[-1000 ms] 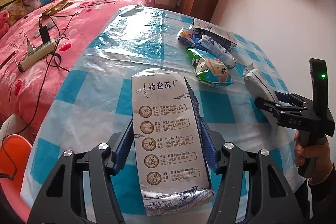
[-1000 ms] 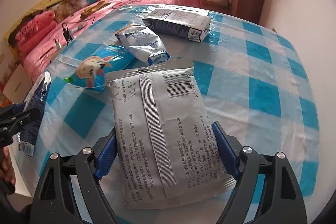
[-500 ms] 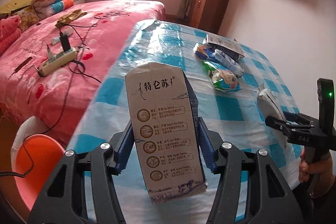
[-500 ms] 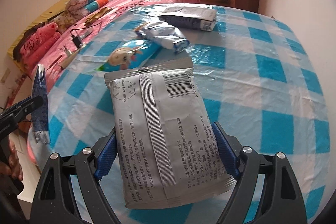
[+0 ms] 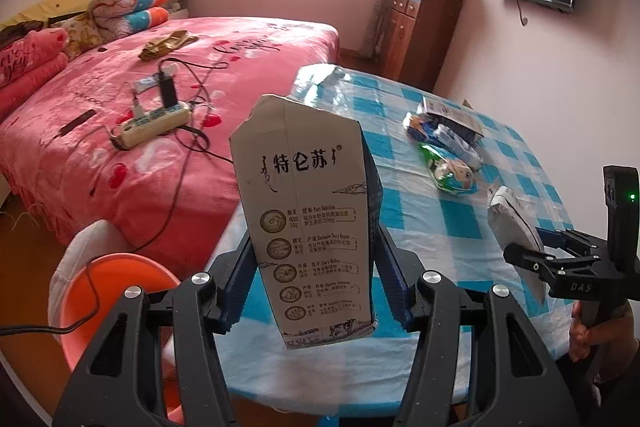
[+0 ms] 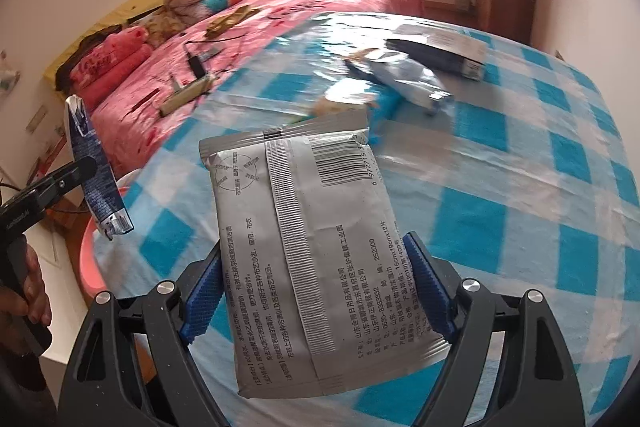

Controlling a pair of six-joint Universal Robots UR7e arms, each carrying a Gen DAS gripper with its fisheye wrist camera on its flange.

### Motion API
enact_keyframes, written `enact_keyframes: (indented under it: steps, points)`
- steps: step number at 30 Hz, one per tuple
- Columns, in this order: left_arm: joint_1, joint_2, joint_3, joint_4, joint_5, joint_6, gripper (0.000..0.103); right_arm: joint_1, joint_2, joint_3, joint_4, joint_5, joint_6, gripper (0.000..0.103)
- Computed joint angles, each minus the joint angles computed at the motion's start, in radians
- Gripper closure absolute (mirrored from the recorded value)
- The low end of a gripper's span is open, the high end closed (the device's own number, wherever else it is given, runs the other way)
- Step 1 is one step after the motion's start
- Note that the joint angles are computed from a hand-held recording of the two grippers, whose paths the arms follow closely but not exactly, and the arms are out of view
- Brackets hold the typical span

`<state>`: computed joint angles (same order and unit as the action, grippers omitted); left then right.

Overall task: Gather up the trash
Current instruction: 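Carry the carton and grey packet over the orange bucket and open both tools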

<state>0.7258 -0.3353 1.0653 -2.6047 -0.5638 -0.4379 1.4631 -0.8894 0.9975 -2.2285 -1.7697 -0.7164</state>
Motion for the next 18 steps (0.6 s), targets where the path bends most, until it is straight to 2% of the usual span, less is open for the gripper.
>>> enact_keyframes:
  steps: [10,14,18]
  points:
    - [-0.028,-0.162,0.242,-0.041,0.117,-0.113,0.045,0.076,0.025,0.009,0.118,0.054,-0.033,0.02]
    - [-0.029,-0.241,0.344,0.022,0.162,-0.23,0.045,0.119,0.042,0.03,0.135,0.056,-0.072,0.02]
    - [-0.014,-0.306,0.429,0.075,0.176,-0.346,0.045,0.158,0.067,0.041,0.147,0.06,-0.106,0.02]
